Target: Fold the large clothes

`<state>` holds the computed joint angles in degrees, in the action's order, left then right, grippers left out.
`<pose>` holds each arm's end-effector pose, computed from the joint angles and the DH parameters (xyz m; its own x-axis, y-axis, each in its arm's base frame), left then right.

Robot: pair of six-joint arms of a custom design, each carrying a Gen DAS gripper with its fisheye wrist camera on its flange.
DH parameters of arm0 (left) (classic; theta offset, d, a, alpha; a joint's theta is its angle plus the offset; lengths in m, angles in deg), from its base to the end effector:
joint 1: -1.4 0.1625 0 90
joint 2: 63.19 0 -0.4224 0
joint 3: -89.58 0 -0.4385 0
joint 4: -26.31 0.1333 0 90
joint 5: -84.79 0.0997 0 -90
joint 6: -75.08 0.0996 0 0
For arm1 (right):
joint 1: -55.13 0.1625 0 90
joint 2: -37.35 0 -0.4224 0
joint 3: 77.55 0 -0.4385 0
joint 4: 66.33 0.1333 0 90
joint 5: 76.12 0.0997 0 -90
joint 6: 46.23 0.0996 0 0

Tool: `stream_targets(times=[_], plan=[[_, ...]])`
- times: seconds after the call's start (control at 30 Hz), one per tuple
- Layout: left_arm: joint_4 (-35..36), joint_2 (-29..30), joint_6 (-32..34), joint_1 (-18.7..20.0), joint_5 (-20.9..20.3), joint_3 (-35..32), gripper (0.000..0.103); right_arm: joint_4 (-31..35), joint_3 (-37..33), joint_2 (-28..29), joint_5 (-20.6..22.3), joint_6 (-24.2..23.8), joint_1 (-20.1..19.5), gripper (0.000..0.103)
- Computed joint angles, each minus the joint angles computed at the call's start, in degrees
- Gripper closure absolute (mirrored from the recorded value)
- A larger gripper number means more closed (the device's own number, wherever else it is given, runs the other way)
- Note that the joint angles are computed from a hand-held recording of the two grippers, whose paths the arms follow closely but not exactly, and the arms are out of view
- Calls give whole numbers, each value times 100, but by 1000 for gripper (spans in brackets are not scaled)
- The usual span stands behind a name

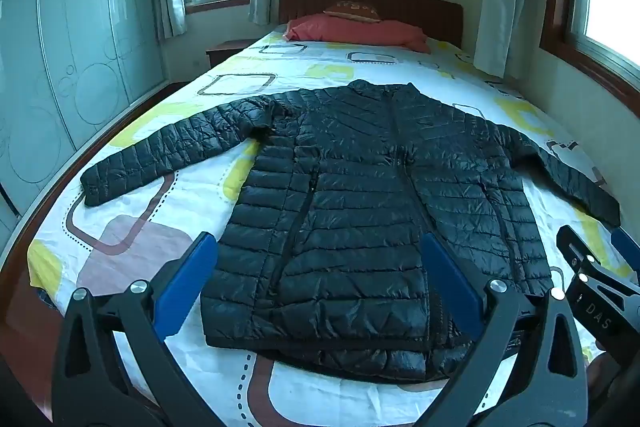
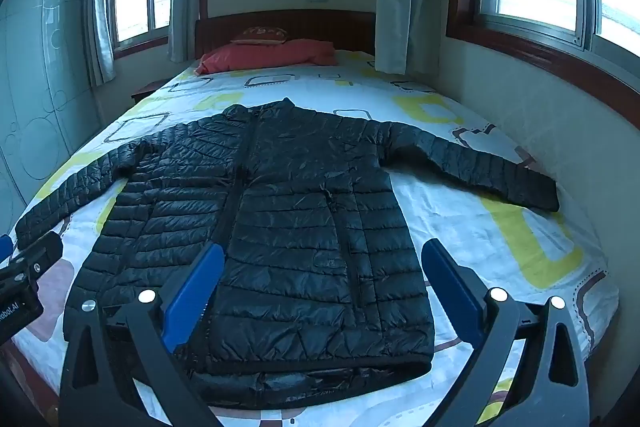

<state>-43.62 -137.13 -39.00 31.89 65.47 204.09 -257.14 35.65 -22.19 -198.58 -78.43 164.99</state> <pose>-0.2898 -0.4344 0.1802 -0.6064 -0.5137 -0.6069 0.3214 0.5398 -0.7780 0.2801 -0.5404 0.1893 -0.6615 -0.2702 0.6995 -0.6896 0.5857 -0.4259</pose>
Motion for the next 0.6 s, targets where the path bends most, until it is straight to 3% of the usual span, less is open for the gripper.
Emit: stream_targets(times=[0.6], plan=[[-204,-35,110,-21,-74,74,2,18,34,7,-29,55,52,5]])
